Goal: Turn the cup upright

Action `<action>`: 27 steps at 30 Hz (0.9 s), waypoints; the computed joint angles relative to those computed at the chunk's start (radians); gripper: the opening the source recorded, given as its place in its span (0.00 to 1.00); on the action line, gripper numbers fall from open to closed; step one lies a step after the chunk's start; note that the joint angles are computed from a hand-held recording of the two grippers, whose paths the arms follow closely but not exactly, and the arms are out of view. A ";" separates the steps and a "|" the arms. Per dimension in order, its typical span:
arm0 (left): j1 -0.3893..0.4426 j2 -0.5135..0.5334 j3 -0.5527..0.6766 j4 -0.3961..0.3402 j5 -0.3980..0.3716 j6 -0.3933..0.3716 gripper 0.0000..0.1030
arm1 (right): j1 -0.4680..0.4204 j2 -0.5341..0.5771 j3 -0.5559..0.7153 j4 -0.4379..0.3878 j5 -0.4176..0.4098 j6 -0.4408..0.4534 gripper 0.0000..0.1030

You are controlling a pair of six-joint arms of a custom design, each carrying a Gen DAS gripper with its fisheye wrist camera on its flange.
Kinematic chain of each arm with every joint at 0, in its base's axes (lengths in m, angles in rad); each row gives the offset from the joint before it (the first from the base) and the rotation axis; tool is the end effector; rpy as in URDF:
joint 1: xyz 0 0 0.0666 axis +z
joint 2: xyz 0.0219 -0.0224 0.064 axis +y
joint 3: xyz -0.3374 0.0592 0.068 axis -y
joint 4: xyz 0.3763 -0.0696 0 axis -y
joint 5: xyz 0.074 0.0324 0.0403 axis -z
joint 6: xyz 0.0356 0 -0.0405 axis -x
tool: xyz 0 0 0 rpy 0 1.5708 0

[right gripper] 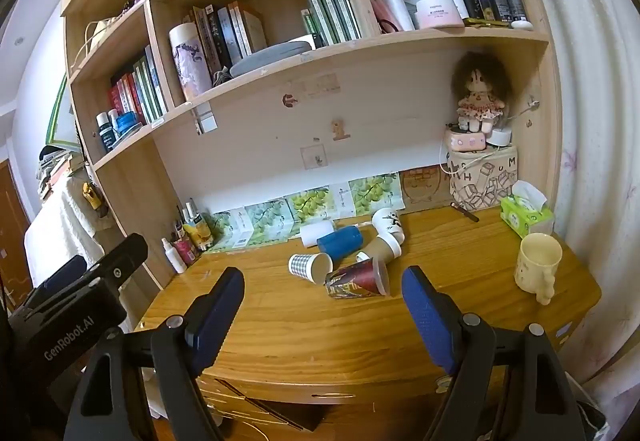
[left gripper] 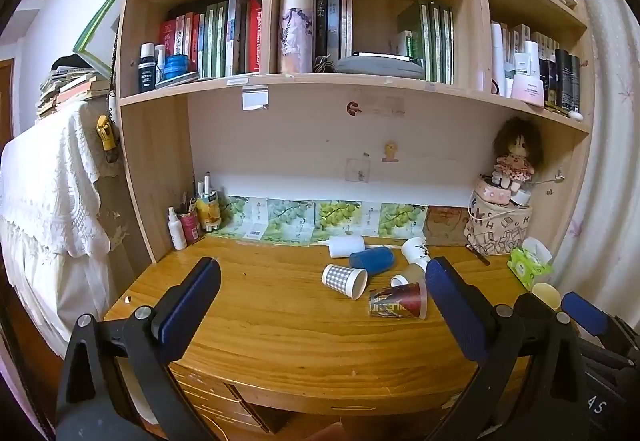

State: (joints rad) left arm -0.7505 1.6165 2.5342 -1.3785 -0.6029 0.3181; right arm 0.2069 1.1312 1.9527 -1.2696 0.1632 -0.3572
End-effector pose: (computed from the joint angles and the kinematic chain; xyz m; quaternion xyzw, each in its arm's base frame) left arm 0.3253 -0.2763 0.7173 0.0213 0.8262 -0.0391 0.5615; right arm 0.2894 0.0544 0.6929 0.1066 0.8381 0.0814 0.5288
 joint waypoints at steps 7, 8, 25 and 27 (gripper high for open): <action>0.028 -0.049 -0.081 0.077 0.069 -0.045 0.99 | 0.012 0.005 0.002 -0.009 0.029 -0.027 0.79; 0.035 -0.054 -0.089 0.083 0.081 -0.050 0.99 | 0.018 0.005 0.001 -0.009 0.036 -0.031 0.79; 0.166 -0.112 -0.196 0.158 0.234 -0.101 0.99 | 0.134 0.061 0.038 -0.007 0.189 -0.127 0.79; 0.182 -0.112 -0.197 0.156 0.253 -0.106 0.99 | 0.149 0.072 0.042 -0.008 0.205 -0.138 0.79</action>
State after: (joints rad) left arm -0.5688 1.5049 2.3373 -1.2228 -0.3502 0.2125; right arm 0.3561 1.2029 1.9942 -1.2774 0.3679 -0.4955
